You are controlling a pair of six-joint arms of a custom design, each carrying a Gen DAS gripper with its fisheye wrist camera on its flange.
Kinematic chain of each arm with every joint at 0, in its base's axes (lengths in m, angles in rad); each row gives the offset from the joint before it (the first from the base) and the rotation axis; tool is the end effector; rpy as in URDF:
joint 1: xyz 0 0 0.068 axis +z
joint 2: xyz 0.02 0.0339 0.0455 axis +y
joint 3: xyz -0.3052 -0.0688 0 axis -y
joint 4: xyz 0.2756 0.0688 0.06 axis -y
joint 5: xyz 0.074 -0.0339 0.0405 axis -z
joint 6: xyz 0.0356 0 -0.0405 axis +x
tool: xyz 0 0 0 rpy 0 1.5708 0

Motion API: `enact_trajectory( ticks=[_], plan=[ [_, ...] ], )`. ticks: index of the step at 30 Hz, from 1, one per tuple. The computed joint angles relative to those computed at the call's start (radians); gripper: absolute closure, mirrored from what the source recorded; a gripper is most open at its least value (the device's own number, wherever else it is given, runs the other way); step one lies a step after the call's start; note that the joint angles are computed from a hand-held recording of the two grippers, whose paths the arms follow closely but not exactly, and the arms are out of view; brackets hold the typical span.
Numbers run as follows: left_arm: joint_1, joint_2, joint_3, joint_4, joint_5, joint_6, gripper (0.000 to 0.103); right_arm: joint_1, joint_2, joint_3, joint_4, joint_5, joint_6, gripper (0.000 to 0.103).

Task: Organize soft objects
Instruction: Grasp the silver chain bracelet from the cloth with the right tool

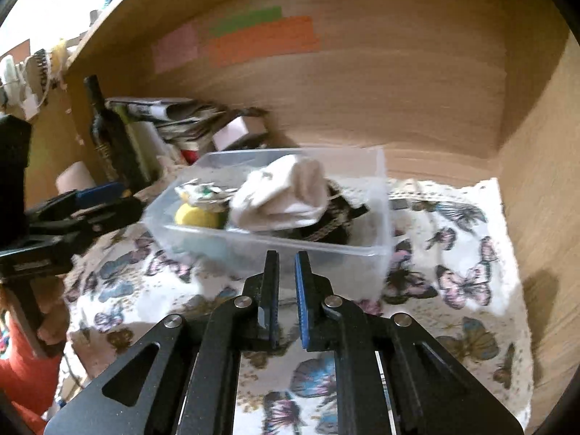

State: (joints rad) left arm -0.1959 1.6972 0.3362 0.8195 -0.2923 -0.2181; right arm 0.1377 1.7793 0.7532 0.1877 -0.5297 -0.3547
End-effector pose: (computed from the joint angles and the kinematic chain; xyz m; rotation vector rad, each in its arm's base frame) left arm 0.2641 -0.0419 0.1035 -0.1962 2.0783 0.0579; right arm 0.3416 0.0655 0.1296 -0.7967 2.1837 0.5274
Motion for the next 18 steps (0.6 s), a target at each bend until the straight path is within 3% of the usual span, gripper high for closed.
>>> enact_trajectory(
  ticks=[6, 8, 10, 13, 14, 16, 18],
  plan=[
    [-0.027, 0.001, -0.005, 0.02, -0.033, 0.019, 0.019, 0.011, 0.14, 0.103, -0.131, 0.046, -0.009, 0.093],
    [-0.035, 0.007, -0.002, 0.018, -0.044, 0.019, 0.019, 0.008, 0.178, 0.135, -0.188, 0.032, -0.033, 0.09],
    [-0.042, 0.013, 0.001, 0.016, -0.05, 0.017, 0.019, 0.015, 0.21, 0.158, -0.214, 0.025, -0.039, 0.08],
    [-0.045, 0.016, 0.003, 0.012, -0.054, 0.012, 0.019, 0.033, 0.233, 0.162, -0.196, 0.056, -0.023, 0.078],
    [-0.043, 0.016, 0.001, 0.015, -0.053, 0.012, 0.019, 0.034, 0.234, 0.156, -0.177, 0.051, -0.021, 0.078],
    [-0.039, 0.018, 0.001, 0.017, -0.053, 0.01, 0.019, 0.039, 0.221, 0.129, -0.13, 0.044, -0.02, 0.095],
    [-0.035, 0.019, 0.002, 0.016, -0.051, 0.006, 0.019, 0.037, 0.186, 0.083, -0.069, 0.036, -0.015, 0.095]
  ],
)
